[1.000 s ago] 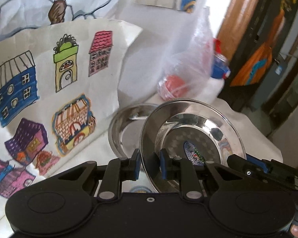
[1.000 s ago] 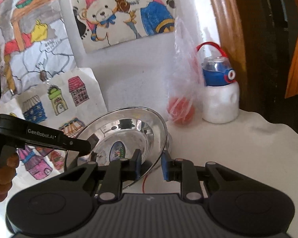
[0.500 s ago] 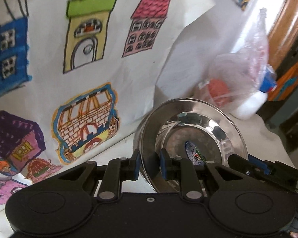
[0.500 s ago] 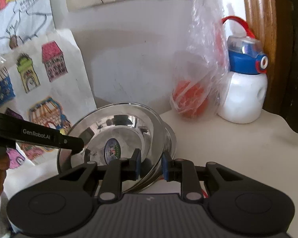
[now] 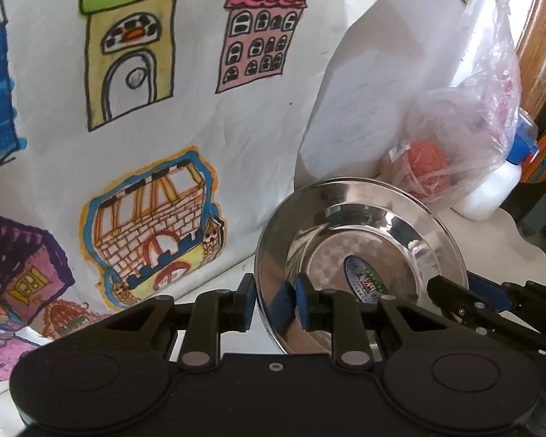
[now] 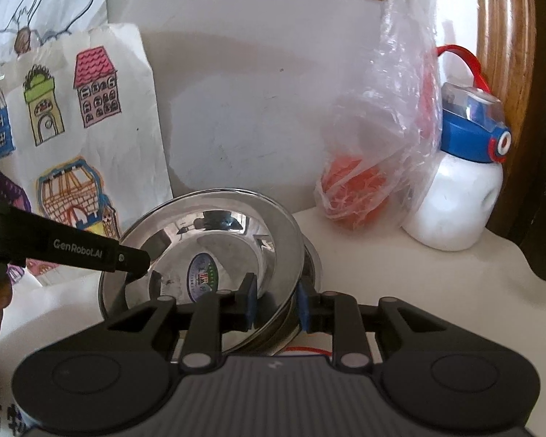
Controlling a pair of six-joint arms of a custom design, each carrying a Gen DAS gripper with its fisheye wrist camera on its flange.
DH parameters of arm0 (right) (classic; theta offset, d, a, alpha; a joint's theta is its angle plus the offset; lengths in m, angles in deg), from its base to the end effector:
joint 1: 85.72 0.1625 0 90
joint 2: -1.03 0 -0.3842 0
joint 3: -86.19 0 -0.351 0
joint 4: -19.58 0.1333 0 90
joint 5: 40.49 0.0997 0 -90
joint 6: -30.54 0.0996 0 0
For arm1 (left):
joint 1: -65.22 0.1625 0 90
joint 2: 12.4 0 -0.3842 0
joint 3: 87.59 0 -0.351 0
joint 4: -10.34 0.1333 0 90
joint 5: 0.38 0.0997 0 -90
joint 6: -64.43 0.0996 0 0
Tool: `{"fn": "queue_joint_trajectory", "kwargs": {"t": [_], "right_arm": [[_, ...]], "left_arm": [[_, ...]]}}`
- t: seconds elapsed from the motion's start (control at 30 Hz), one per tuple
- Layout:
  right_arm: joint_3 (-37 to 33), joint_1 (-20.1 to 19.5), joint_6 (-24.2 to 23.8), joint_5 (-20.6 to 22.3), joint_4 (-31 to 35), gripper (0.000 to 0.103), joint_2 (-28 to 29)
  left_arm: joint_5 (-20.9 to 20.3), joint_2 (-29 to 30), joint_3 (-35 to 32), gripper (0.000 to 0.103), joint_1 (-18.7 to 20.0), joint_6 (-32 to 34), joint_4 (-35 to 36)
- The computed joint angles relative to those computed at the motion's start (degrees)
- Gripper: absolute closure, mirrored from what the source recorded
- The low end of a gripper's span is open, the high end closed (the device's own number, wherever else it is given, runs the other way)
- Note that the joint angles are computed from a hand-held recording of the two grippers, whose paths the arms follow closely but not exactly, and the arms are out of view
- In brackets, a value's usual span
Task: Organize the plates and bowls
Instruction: 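Lift the stacked plates with both grippers and carry them toward the water bottle, then lower the stacked plates onto the table and open both grippers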
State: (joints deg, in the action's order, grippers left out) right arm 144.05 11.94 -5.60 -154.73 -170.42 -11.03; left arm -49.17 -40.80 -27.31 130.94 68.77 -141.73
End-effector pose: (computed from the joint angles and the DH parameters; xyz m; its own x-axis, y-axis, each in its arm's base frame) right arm 0.1919 -0.7334 0.0189 -0.7197 -0.1735 0.6723 -0.6221 0.5911 -0.5134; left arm -0.1311 -0.7745 0.1452 -0.7927 0.0670 -0.6059 0.4166 0.7851 -0.4583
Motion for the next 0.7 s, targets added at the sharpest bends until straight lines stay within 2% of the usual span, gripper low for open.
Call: {"fn": "queue_joint_trajectory", "kwargs": {"t": [0.33,0.53,0.6,0.63,0.67,0.7], "right_arm": [[-3.3,0.6,-5.7,-2.3,-0.2,0.074,2.5],[-3.2,0.5,-6.5,-1.9,-0.5,0.07,2.5],[-2.6,0.4,-6.7,-1.4,-0.8,0.065,2.2],[-2.4,0.4,-7.2,-1.2,-1.8,0.055,2.3],[-2.7,0.4,-8.1,-1.3,-3.0,0.049,2.7],[-2.7,0.5,-9.0,-1.3,-4.0,0.049,2.8]], "left_arm": [[0.9,1.1,-1.2,0.077,0.3,-1.3,0.6],[0.9,1.6,-2.4,0.077,0.5,-2.2,2.0],[1.0,1.9,-2.6,0.078,0.5,-1.8,1.9],[1.0,2.0,-2.7,0.077,0.5,-1.6,1.8],[0.9,2.1,-2.7,0.077,0.5,-1.6,1.8],[0.8,2.0,-2.6,0.077,0.5,-1.6,1.6]]}}
